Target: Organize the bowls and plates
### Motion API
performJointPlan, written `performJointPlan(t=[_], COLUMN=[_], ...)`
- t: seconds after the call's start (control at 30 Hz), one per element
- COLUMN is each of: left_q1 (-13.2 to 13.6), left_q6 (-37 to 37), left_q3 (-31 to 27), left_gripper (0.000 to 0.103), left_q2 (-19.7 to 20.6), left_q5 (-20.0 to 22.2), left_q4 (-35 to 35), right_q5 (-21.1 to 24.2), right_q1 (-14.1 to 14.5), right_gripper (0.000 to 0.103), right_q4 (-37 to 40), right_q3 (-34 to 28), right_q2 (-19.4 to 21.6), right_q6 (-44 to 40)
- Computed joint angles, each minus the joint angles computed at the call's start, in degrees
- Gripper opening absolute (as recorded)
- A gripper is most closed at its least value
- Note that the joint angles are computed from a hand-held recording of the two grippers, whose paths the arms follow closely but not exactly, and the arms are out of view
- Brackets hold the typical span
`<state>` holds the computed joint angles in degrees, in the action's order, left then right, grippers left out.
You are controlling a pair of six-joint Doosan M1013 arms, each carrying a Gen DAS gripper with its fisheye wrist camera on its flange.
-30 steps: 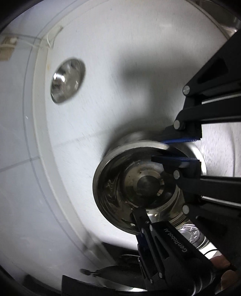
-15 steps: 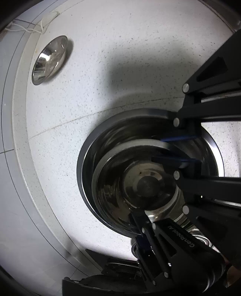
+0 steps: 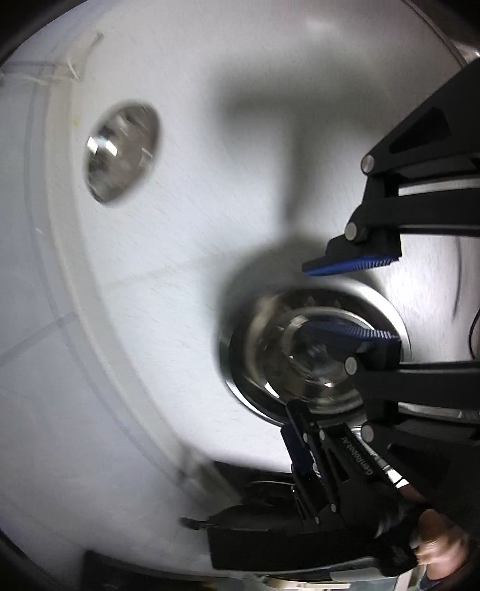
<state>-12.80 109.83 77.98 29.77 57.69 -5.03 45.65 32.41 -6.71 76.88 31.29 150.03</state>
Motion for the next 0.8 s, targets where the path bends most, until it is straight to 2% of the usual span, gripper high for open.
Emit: performJointPlan(t=[0.13,0.33,0.4,0.57,0.8], left_q1=[-2.75,-7.03,-8.34,-10.92,-13.14], left_q6=[-0.22,-3.18,-5.22,-8.99,-11.05], left_q3=[-4.54,-15.45,-20.28,-27.76,-33.66], left_gripper=[0.029,0.031,0.031,0.032,0.032], left_q2=[2.18,9.06,12.47,17.82,22.73], left_q5=[0.87,5.18,7.55,11.45,15.35], left_q4=[-1.84,-3.37,-3.24,-1.23,1.13], right_q5=[3.39,5.48,5.21,2.33,3.46], right_q1=[-2.28,-7.32,-8.75,-11.87,-14.02], right_gripper=[0.025,0.025,0.025,0.025,0.025], right_q4=[-8.65,-13.24,-13.67,-11.23,-8.14], right_q3=[2.03,3.58,3.43,2.42,-0.44], right_q2=[-2.51,-2.73,-2.03,0.57,4.56], right_q6=[5.15,6.78,6.33,5.06,2.46])
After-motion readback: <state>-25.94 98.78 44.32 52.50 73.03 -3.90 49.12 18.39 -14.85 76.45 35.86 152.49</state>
